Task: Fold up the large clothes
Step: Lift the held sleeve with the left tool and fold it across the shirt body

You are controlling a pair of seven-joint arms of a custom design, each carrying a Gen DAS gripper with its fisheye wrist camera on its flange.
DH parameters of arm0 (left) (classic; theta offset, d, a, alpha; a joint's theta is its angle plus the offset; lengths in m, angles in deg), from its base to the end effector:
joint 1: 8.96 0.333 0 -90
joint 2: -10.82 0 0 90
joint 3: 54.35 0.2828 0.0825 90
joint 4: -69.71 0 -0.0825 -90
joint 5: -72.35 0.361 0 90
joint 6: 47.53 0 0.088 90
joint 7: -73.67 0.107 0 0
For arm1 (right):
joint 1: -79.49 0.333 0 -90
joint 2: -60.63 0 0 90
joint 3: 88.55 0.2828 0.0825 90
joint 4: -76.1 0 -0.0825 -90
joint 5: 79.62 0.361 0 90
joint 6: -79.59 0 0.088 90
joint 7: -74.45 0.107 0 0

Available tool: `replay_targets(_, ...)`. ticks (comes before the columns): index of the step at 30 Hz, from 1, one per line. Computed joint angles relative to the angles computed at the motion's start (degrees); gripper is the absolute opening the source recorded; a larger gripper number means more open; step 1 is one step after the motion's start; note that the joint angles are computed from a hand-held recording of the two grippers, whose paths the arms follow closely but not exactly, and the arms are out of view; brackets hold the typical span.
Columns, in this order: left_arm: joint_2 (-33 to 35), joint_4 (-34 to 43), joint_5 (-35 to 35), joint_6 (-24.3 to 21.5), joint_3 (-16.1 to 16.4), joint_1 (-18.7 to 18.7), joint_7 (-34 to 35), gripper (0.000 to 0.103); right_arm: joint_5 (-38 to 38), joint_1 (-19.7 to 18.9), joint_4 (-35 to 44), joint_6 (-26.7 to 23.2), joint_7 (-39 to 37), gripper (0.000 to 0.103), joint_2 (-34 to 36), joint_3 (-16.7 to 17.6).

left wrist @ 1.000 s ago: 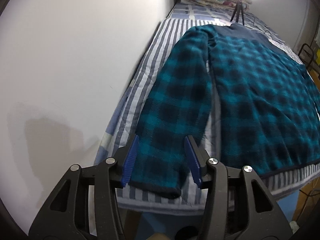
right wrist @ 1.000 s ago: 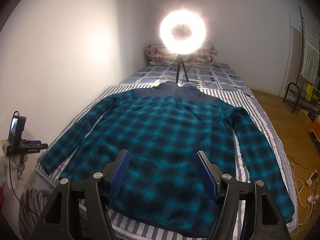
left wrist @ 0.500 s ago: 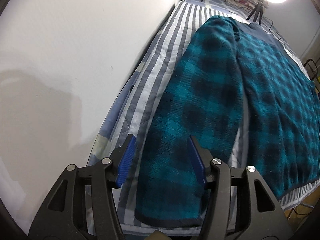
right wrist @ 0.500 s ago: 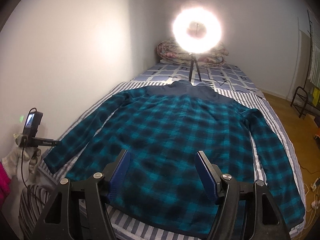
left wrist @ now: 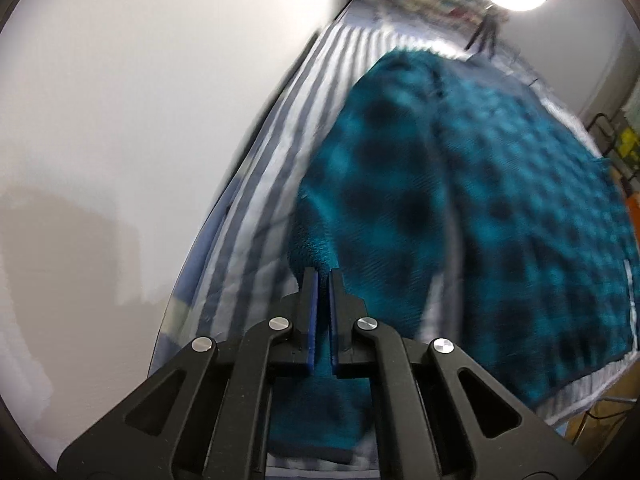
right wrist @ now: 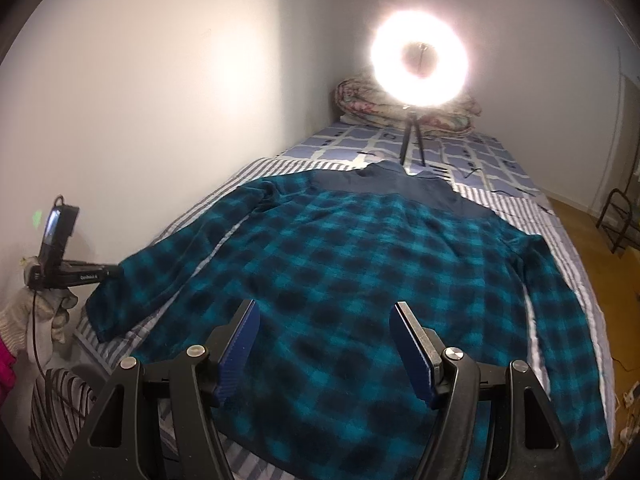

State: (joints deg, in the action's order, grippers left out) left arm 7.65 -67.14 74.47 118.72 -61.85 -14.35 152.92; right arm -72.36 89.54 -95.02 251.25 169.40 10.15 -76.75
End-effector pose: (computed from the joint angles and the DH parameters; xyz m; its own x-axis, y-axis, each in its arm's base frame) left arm 0.5030 -0.1177 0.3872 -0.0917 -0.9935 0.0668 -0.8444 0.0420 -0.5341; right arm 0.3079 0.1096 0.4606 0.1862 -0.9824 -0.0172 -0.6226 -0.1045 -0.7755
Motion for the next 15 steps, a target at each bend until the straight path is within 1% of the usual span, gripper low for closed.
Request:
replay_targets(1,-1.06,-0.43,0.49,0.79,-0.33,-0.22,-0.15,0.002,0.27,1.27,0.90,0.89,-1.13,0.069,1.98,-1.80)
replay_targets(3,-2.94,-0.87,-1.27,2.28,-0.45,-1.85,2.04,0.002,1.30,3.97,2.88,1.52,-3.65,0.066,5.45,-5.37)
replay_targets(4,-3.79,-1.03,-1.09,2.85,-0.64,-2.42,2.27,0.002,2.37,6.91,4.62,1.90,-6.20,0.062,8.13,-8.88)
replay_targets(5,-4.58,-1.14,-1.12,3.35,-0.73,-3.18,2.70,0.002,3.36,8.30,5.62,2.30,-7.73,0.058,9.74,-10.40)
replay_targets(6,-5.18,-1.16,-1.83,4.02,-0.63,-4.34,3.66,0.002,4.46,10.10,6.99,2.59,-9.70,0.057,11.67,-12.43)
replay_targets(7,-5.75,-1.11,-3.21,4.76,-0.32,-5.95,5.20,0.002,6.04,13.51,9.35,2.72,-12.58,0.054,14.59,-16.14)
replay_targets(8,-5.95,-0.87,-4.41,5.17,0.06,-7.30,6.40,0.002,7.57,15.95,11.26,2.55,-14.63,0.050,16.76,-18.68)
replay_targets(9,-6.81,-1.40,-7.83,5.95,1.20,-10.04,9.52,0.002,8.89,18.07,12.42,2.42,-16.32,0.048,17.98,-20.91)
replay_targets(11,-7.27,-1.45,-12.26,6.47,2.57,-14.09,13.67,0.002,14.75,26.31,17.84,0.87,-21.98,0.043,22.88,-29.16)
replay_targets(12,-7.23,-1.40,-14.30,6.44,3.09,-15.88,15.68,0.002,16.88,28.58,19.53,0.33,-23.63,0.041,24.38,-31.20)
replay_targets(13,-7.05,-1.37,-15.90,6.32,3.31,-17.18,17.35,0.002,20.57,32.78,22.72,-1.10,-26.71,0.041,26.94,-35.24)
replay_targets(14,-6.53,-1.07,-17.15,6.06,3.21,-18.14,18.67,0.002,24.26,36.22,26.02,-2.66,-29.60,0.040,29.80,-38.51)
replay_targets(15,-5.83,-0.58,-17.42,5.85,2.52,-18.28,18.99,0.002,26.76,37.66,27.81,-3.55,-31.54,0.040,31.48,-39.85)
